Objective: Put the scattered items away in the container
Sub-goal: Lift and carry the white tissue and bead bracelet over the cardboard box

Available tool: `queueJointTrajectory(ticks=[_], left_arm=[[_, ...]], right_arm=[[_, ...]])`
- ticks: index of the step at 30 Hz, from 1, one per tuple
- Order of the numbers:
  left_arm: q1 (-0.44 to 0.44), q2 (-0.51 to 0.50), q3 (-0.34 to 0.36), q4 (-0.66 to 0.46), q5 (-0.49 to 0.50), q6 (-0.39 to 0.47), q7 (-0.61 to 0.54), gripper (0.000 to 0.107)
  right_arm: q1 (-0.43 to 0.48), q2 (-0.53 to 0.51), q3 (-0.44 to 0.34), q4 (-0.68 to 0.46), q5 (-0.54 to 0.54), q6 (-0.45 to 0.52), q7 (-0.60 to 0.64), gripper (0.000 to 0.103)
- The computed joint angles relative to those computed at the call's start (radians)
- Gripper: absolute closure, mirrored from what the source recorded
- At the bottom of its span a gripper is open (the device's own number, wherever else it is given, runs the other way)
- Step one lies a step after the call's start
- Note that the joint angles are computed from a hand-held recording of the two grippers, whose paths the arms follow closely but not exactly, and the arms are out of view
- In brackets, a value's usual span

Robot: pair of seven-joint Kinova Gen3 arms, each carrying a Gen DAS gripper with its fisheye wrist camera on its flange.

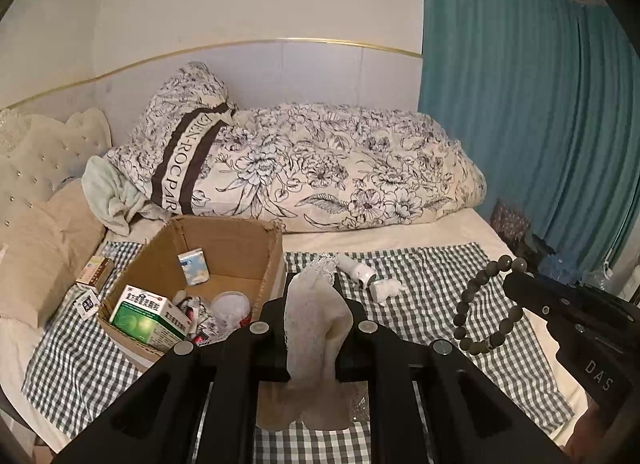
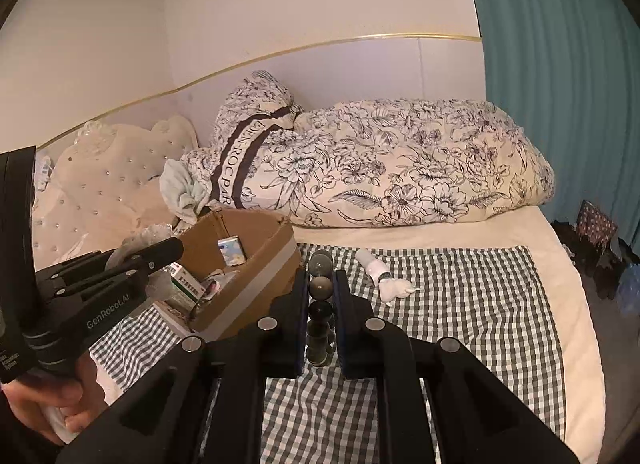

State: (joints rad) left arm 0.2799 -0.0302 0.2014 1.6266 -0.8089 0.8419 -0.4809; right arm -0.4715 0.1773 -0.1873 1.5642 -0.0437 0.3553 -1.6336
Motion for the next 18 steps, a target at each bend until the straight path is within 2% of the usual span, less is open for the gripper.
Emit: queueJointTrajectory(ticks=[7,18], left_arm=[[-0.021,-0.033,0.003,0.004,0.012,0.004,-0.026,0.095],[-0.101,-0.077,-0.003,0.025,0.070,-0.018,-0.094,0.095]], right_arm=[[-0.037,-0.010,0.015,-0.016,0.051,0.011,-0.048,0.092],[-0.092,0.014,0.013,-0.068,0.123,0.033,-0.103,0.092]])
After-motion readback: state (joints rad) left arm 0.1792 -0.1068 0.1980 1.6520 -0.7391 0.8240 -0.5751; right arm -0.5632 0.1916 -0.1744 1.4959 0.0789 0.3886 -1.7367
